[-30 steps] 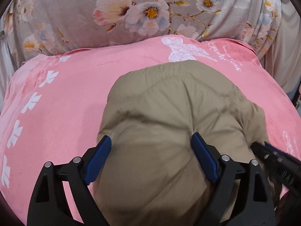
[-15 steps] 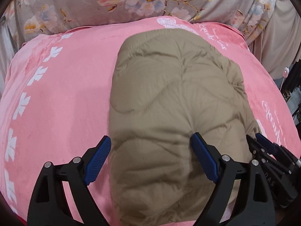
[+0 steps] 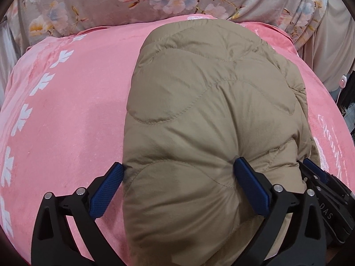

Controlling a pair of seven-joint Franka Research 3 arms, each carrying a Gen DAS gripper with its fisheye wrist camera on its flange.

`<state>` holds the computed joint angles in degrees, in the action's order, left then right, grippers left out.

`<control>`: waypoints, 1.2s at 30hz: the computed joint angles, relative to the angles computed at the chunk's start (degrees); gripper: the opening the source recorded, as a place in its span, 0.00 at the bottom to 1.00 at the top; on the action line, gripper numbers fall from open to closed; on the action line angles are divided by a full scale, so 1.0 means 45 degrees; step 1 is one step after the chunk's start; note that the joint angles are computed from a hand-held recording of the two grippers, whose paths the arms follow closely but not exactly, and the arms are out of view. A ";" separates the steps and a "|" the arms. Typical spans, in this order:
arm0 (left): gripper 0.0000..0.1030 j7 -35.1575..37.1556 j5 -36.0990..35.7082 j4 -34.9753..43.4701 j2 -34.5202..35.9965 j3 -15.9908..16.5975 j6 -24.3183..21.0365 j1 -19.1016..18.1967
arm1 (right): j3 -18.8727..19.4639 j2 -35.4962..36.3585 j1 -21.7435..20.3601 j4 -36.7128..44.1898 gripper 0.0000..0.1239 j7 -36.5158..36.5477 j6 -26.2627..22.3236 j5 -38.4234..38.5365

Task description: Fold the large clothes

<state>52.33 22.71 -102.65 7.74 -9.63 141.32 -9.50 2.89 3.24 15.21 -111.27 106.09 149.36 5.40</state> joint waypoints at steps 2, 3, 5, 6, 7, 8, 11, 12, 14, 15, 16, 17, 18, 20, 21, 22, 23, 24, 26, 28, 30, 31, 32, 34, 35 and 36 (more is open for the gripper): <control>0.96 -0.0091 0.0152 0.0023 0.0053 0.0012 0.0027 -0.0037 | 0.0003 0.0004 0.0020 -0.0068 0.33 0.0061 0.0128 -0.0038; 0.96 -0.0143 0.0273 0.0019 0.0065 0.0022 0.0042 -0.0061 | 0.0001 0.0009 0.0026 -0.0096 0.33 0.0090 0.0184 -0.0061; 0.96 -0.0253 0.0483 0.0019 0.0090 0.0042 0.0067 -0.0098 | -0.0004 0.0010 0.0046 -0.0158 0.33 0.0197 0.0293 -0.0167; 0.96 -0.0321 0.0595 0.0026 0.0106 0.0052 0.0080 -0.0117 | -0.0011 0.0015 0.0055 -0.0178 0.33 0.0252 0.0348 -0.0267; 0.96 -0.0388 0.0696 0.0003 0.0106 0.0061 0.0112 -0.0131 | -0.0015 0.0017 0.0066 -0.0204 0.33 0.0316 0.0395 -0.0352; 0.96 -0.0473 0.0789 0.0002 0.0118 0.0068 0.0130 -0.0149 | -0.0016 0.0020 0.0074 -0.0217 0.33 0.0363 0.0420 -0.0411; 0.96 -0.0607 0.0983 -0.0006 0.0145 0.0077 0.0172 -0.0177 | -0.0012 0.0041 0.0094 -0.0216 0.33 0.0449 0.0443 -0.0524; 0.96 -0.0628 0.1039 -0.0010 0.0154 0.0081 0.0196 -0.0180 | -0.0012 0.0042 0.0096 -0.0216 0.33 0.0455 0.0447 -0.0531; 0.96 -0.0733 0.1185 -0.0004 0.0176 0.0086 0.0200 -0.0212 | -0.0012 0.0044 0.0107 -0.0252 0.33 0.0482 0.0527 -0.0585; 0.96 -0.0795 0.1250 0.0000 0.0183 0.0085 0.0190 -0.0232 | -0.0013 0.0044 0.0116 -0.0276 0.33 0.0537 0.0569 -0.0626; 0.96 -0.0814 0.1287 -0.0009 0.0181 0.0088 0.0194 -0.0235 | -0.0015 0.0039 0.0124 -0.0296 0.33 0.0590 0.0599 -0.0674; 0.96 -0.0821 0.1317 -0.0004 0.0188 0.0090 0.0195 -0.0234 | -0.0018 0.0047 0.0125 -0.0281 0.33 0.0606 0.0571 -0.0703; 0.96 -0.0853 0.1362 -0.0013 0.0187 0.0093 0.0204 -0.0240 | -0.0019 0.0066 0.0118 -0.0239 0.33 0.0571 0.0529 -0.0690; 0.96 -0.0938 0.1465 -0.0052 0.0172 0.0099 0.0236 -0.0254 | -0.0017 0.0066 0.0116 -0.0252 0.33 0.0540 0.0553 -0.0655; 0.96 -0.0964 0.1510 -0.0060 0.0170 0.0102 0.0242 -0.0257 | -0.0016 0.0064 0.0121 -0.0265 0.33 0.0547 0.0581 -0.0671; 0.96 -0.0991 0.1532 -0.0062 0.0168 0.0101 0.0240 -0.0260 | -0.0016 0.0059 0.0123 -0.0292 0.33 0.0546 0.0635 -0.0676; 0.96 -0.0964 0.1502 -0.0067 0.0166 0.0094 0.0245 -0.0249 | -0.0013 0.0052 0.0120 -0.0312 0.33 0.0523 0.0670 -0.0634; 0.96 -0.0950 0.1453 -0.0089 0.0157 0.0088 0.0281 -0.0234 | -0.0010 0.0040 0.0114 -0.0325 0.33 0.0491 0.0690 -0.0574; 0.96 -0.0981 0.1322 -0.0254 0.0090 0.0088 0.0547 -0.0180 | -0.0003 0.0020 0.0095 -0.0303 0.33 0.0387 0.0646 -0.0400; 0.96 -0.0176 0.0113 -0.0562 -0.0124 -0.0008 0.1034 0.0150 | -0.0025 -0.0134 0.0019 -0.0169 0.34 0.0264 0.0244 -0.0058; 0.95 0.1894 -0.2806 -0.0870 -0.0426 -0.0239 0.1402 0.0752 | -0.0034 -0.0451 -0.0161 -0.0110 0.38 -0.0525 -0.0065 0.1218; 0.95 0.3020 -0.4505 -0.1083 -0.0633 -0.0313 0.1628 0.1056 | -0.0079 -0.0680 -0.0264 -0.0235 0.47 -0.0933 0.0185 0.1888; 0.95 0.3645 -0.5536 -0.1229 -0.0781 -0.0278 0.1818 0.1215 | -0.0136 -0.0853 -0.0354 -0.0341 0.57 -0.0739 0.0456 0.1844; 0.95 0.4307 -0.6809 -0.1435 -0.1008 -0.0105 0.2108 0.1404 | -0.0263 -0.0950 -0.0596 -0.0325 0.62 -0.0170 0.0759 0.1377; 0.95 0.4712 -0.7482 -0.1380 -0.1015 -0.0012 0.2086 0.1518 | -0.0323 -0.0865 -0.0702 -0.0192 0.63 -0.0175 0.0686 0.1510; 0.95 0.4966 -0.7990 -0.1214 -0.0929 0.0067 0.1906 0.1609 | -0.0387 -0.0694 -0.0803 0.0038 0.64 -0.0315 0.0481 0.1893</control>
<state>74.67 -13.24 -108.11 3.56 -9.33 149.89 -2.26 1.15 0.12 11.59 -111.10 104.68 151.53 13.92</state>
